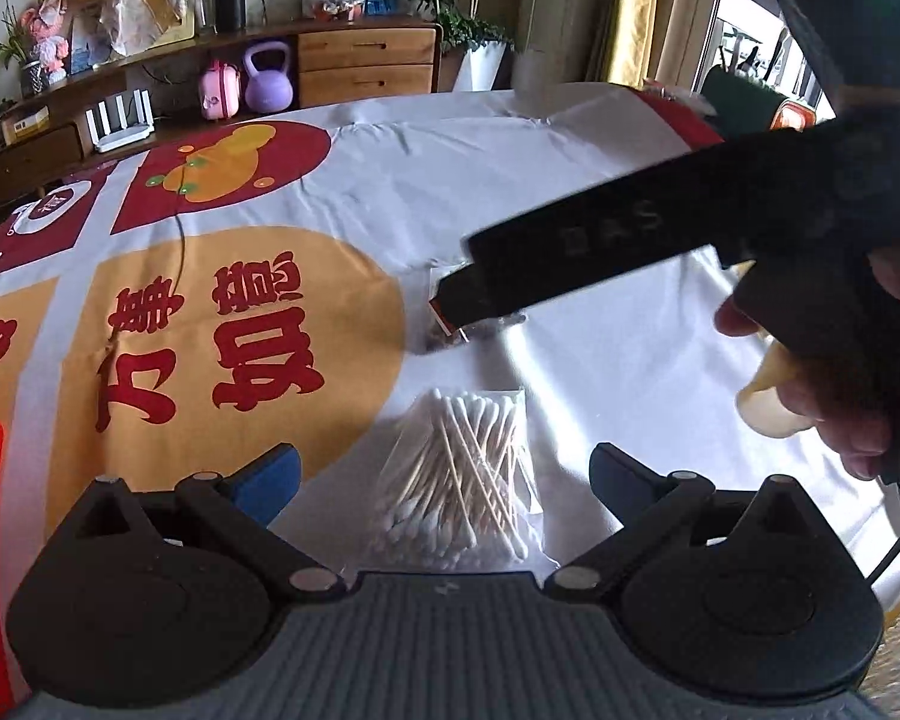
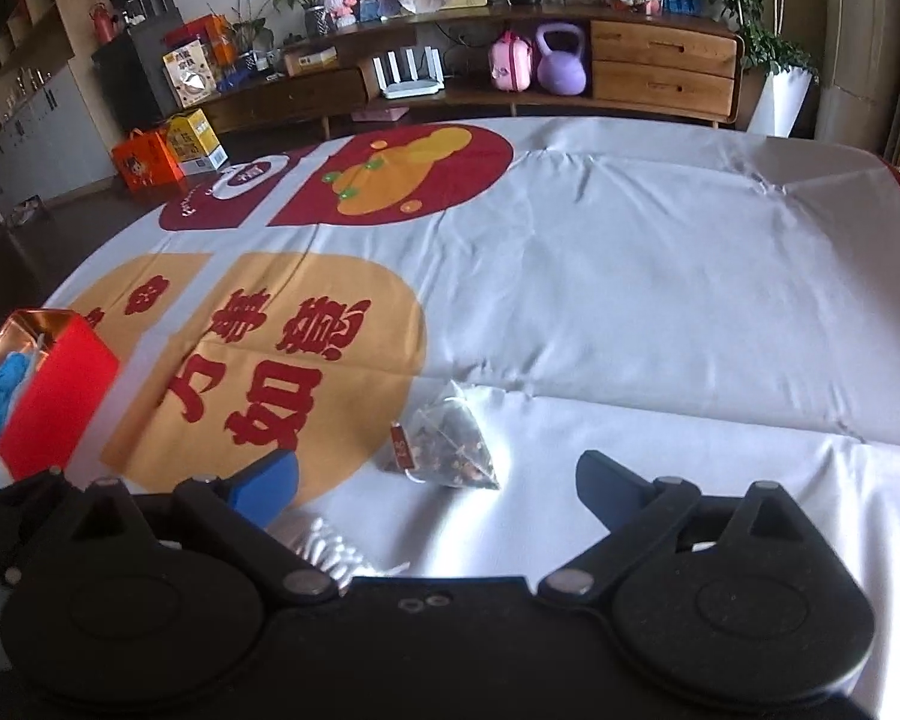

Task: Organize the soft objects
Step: 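Move both grippers from the tin to the cotton swab bag and clear packet, then grasp the clear packet with the right gripper while the left gripper grasps the cotton swab bag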

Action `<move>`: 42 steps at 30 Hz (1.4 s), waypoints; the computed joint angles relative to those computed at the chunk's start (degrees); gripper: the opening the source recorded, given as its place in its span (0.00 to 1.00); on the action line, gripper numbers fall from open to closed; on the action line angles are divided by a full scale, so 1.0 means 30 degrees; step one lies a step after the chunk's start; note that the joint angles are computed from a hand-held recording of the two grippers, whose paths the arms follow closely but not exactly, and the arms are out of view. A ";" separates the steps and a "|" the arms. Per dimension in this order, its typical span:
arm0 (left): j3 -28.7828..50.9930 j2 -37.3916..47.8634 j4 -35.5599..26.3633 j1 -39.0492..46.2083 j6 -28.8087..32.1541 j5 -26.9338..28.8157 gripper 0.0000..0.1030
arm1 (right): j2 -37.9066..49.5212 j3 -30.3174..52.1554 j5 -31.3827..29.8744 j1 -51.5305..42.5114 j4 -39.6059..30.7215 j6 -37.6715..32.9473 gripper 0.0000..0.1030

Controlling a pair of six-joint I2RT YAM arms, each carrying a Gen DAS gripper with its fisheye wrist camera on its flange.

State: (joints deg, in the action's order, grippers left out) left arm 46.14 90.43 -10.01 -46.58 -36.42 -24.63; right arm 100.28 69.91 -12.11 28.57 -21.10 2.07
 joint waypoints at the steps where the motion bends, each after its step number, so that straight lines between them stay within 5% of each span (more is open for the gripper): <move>1: 0.0123 0.0243 0.0031 0.0034 0.0020 -0.0013 1.00 | 0.0210 0.0085 0.0112 0.0056 0.0126 0.0091 0.95; 8: 0.0319 0.1142 0.0485 0.0395 -0.0104 0.0418 1.00 | 0.1566 0.0968 0.0089 0.0269 0.0115 0.0322 0.88; 19: 0.0304 0.1786 0.0822 0.0300 0.0090 0.0328 0.98 | 0.2393 0.1452 0.0630 0.0606 0.0063 0.0302 0.59; 31: 0.0320 0.1600 0.1110 -0.0230 0.0934 -0.0081 0.40 | 0.2537 0.1364 0.1793 0.0886 0.0442 0.0552 0.33; 42: 0.0232 0.1402 0.1127 -0.0032 0.0841 0.0408 0.34 | 0.1860 0.0825 0.1976 0.0953 0.0572 0.0660 0.12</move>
State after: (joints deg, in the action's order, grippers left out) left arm 46.84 94.63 -6.63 -46.68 -33.90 -23.41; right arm 105.86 72.38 -6.19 31.43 -19.38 4.05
